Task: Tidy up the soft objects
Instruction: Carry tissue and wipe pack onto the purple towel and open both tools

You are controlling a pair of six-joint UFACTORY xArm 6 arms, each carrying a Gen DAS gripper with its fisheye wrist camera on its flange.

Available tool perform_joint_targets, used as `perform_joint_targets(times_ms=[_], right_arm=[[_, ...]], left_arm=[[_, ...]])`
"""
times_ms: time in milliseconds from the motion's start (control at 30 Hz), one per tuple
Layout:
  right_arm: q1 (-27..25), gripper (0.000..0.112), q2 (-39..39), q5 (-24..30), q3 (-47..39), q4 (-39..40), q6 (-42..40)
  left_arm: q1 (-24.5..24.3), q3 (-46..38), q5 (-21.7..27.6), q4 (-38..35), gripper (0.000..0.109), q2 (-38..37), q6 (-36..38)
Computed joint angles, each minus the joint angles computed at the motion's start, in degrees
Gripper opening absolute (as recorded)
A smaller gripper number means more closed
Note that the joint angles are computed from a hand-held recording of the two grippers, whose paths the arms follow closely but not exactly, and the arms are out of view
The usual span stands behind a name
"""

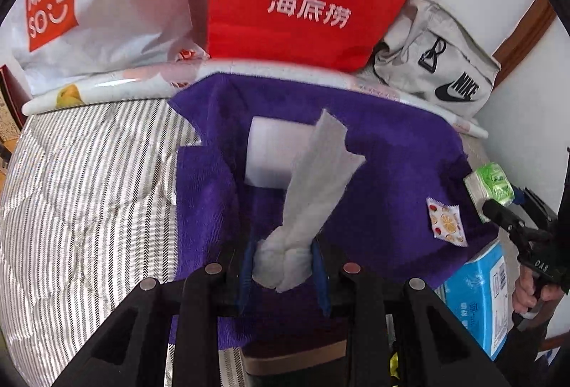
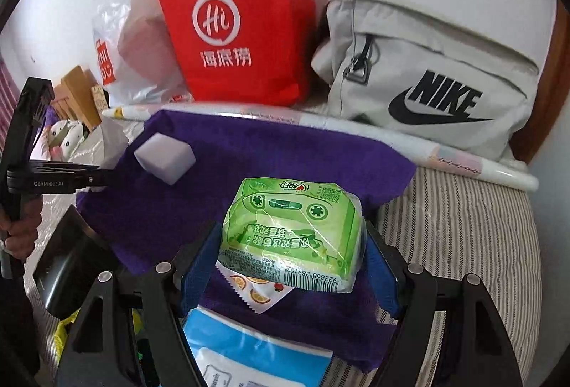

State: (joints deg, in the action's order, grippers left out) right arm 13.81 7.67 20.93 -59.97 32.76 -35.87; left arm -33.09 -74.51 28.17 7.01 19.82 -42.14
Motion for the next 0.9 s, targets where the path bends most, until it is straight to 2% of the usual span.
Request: perform_joint_targets(times_ms=[167,700,800,900], right_arm=[[-0.44,0.076,1.70,2.03,-1.64,-0.14,0.20],[-0.22,0.077,4.05,4.89,-3.52,-5.46,2.52],[0.27,0.078,3.35,3.26,-2.38,-6.63,2.46],[0.36,0.079,2.41,1.82,-1.36,-6.07,1.93]], left_arm=[[0.24,-0.03,-0.13,-3.38,0.028,0.79,2.94],[0.23,-0.46,-0.91,-5.92,0.028,1.96,6.53],[0.26,-0.21,-1.92,-8.99,0.033,1.98,8.99],[0.05,0.55,-3.89,-15.44,0.048,1.59,14.17]])
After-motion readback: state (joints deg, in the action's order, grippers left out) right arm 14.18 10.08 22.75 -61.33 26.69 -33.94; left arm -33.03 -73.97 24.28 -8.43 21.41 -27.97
